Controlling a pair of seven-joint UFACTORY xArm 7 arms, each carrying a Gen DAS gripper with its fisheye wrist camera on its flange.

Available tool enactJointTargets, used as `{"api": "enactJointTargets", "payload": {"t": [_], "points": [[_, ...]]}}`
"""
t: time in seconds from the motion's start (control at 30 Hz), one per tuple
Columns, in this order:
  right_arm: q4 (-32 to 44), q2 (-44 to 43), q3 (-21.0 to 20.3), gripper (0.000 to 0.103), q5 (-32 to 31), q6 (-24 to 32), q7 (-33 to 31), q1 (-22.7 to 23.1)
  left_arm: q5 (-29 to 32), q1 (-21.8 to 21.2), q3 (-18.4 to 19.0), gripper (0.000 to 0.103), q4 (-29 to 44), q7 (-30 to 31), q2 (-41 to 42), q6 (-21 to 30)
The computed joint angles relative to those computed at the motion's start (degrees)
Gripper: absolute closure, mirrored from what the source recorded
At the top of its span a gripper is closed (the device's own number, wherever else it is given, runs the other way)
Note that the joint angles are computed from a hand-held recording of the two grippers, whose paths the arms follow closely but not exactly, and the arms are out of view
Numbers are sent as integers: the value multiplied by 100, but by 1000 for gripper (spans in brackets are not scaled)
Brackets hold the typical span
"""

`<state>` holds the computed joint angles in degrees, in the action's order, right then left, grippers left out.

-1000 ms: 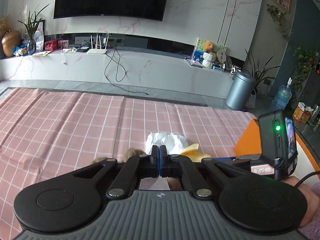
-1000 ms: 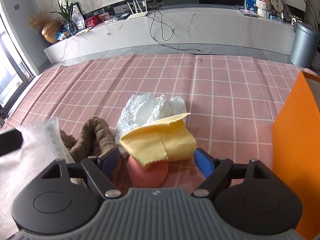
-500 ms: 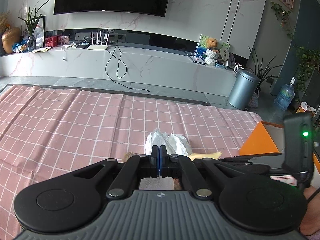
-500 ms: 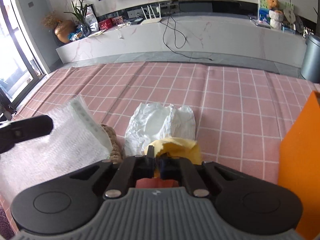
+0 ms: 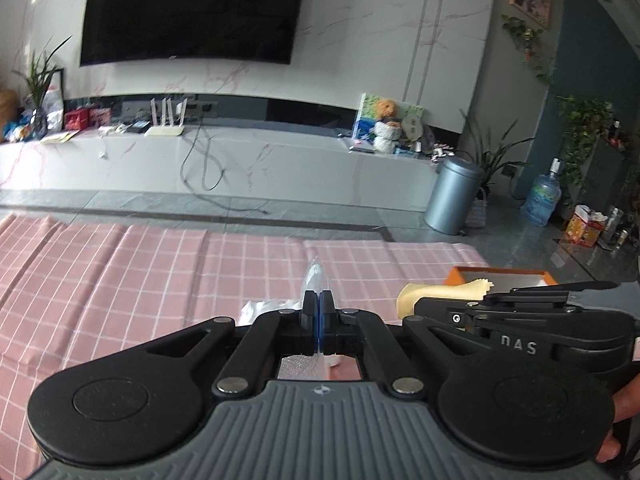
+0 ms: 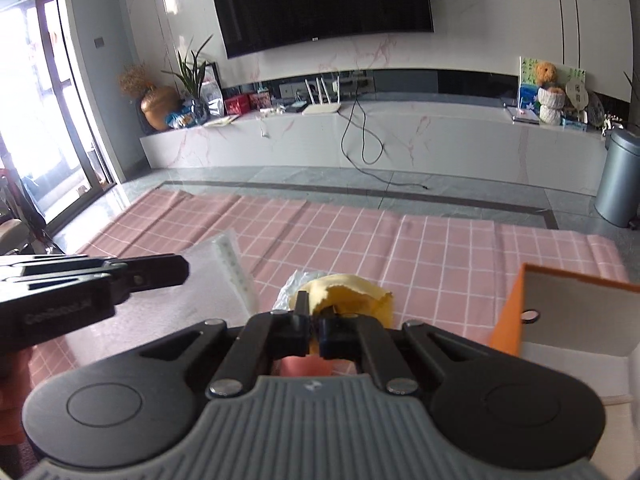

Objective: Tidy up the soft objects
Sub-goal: 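Carry the mesh bag and yellow cloth over the orange box with both tools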

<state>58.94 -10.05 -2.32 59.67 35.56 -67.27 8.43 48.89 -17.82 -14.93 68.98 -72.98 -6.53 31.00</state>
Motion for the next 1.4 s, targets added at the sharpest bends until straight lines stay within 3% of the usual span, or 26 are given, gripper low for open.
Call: {"api": "enactJointTargets", "payload": {"t": [0.2, 0.43, 0.53, 0.73, 1.07, 1.33, 1.4], "points": [[3, -489, -473, 103, -383, 632, 74, -372, 126, -344, -69, 103, 744, 167, 530, -184], [-97, -756, -936, 103, -1035, 1016, 311, -909, -243, -1000, 141, 103, 1568, 459, 1415, -887], [-147, -765, -1096, 103, -1266, 1122, 332, -1100, -665, -1207, 157, 103, 1976, 944, 1903, -1036], [81, -322, -1287, 103, -1152, 1350, -48, -1342, -1392, -1478, 178, 103, 3030, 2154, 2902, -759], [1541, 1468, -576, 103, -1102, 1143, -502, -1836, -2075, -2079, 785, 103, 5371, 3446, 4604, 248], [2630, 2652, 14, 102, -1770, 919, -52, -2131, -2814, -2270, 1245, 103, 7407, 4429, 5958, 1194], [2720, 2787, 142, 102, -1927, 856, 63, -2192, -2987, -2277, 1339, 103, 7552, 4616, 6079, 1281]]}}
